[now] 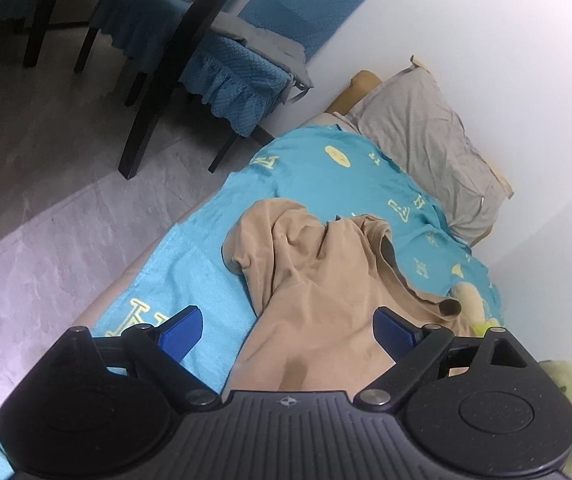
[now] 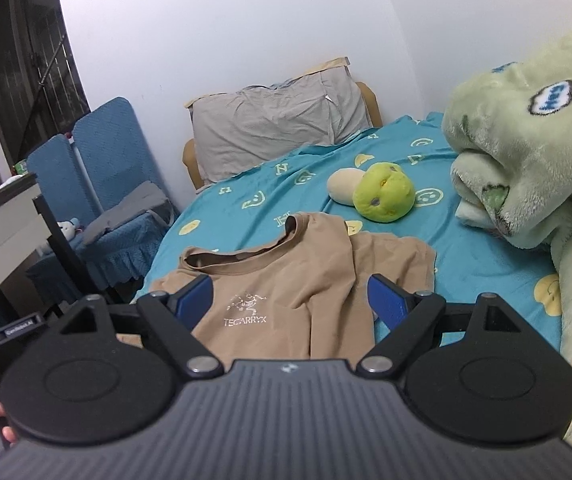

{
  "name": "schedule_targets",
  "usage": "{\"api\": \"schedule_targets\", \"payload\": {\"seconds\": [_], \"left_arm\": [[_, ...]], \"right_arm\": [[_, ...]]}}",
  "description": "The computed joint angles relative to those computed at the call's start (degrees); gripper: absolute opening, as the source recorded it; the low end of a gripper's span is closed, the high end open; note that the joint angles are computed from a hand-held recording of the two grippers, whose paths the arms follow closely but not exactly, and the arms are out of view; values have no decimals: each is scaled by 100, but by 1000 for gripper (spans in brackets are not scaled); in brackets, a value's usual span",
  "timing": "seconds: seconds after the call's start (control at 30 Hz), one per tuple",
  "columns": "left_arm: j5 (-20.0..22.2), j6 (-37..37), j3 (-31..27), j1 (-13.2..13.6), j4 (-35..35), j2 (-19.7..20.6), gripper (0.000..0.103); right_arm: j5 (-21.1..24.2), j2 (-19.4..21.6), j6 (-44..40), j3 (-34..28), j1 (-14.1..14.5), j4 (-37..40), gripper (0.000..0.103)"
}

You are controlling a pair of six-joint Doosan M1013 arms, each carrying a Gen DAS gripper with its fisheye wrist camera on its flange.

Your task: Fold clothes

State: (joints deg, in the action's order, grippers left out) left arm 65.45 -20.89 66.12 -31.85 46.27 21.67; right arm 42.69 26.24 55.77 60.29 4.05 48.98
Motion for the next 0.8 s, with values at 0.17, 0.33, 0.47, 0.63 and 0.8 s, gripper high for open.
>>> {"api": "schedule_targets", "payload": {"seconds": [0.17,0.33,0.47,0.63,0.8], "left_arm": [[154,221,-89,99,-143,113,93],[165,248,-28,186,-235,119,94],[54,277,31,217,-295,104,96],[-75,192,70,305,-341,123,96],[-399,-827,287,510,-404,91,92]], "right_arm": [[31,32,256,-50,3,-302,86],[283,130,448,-197,7,-489,95],[292,140,420,-195,44,-543,103],[365,174,547,-235,85,-724,103],[613,278,991,-402,63,-894,103]]}}
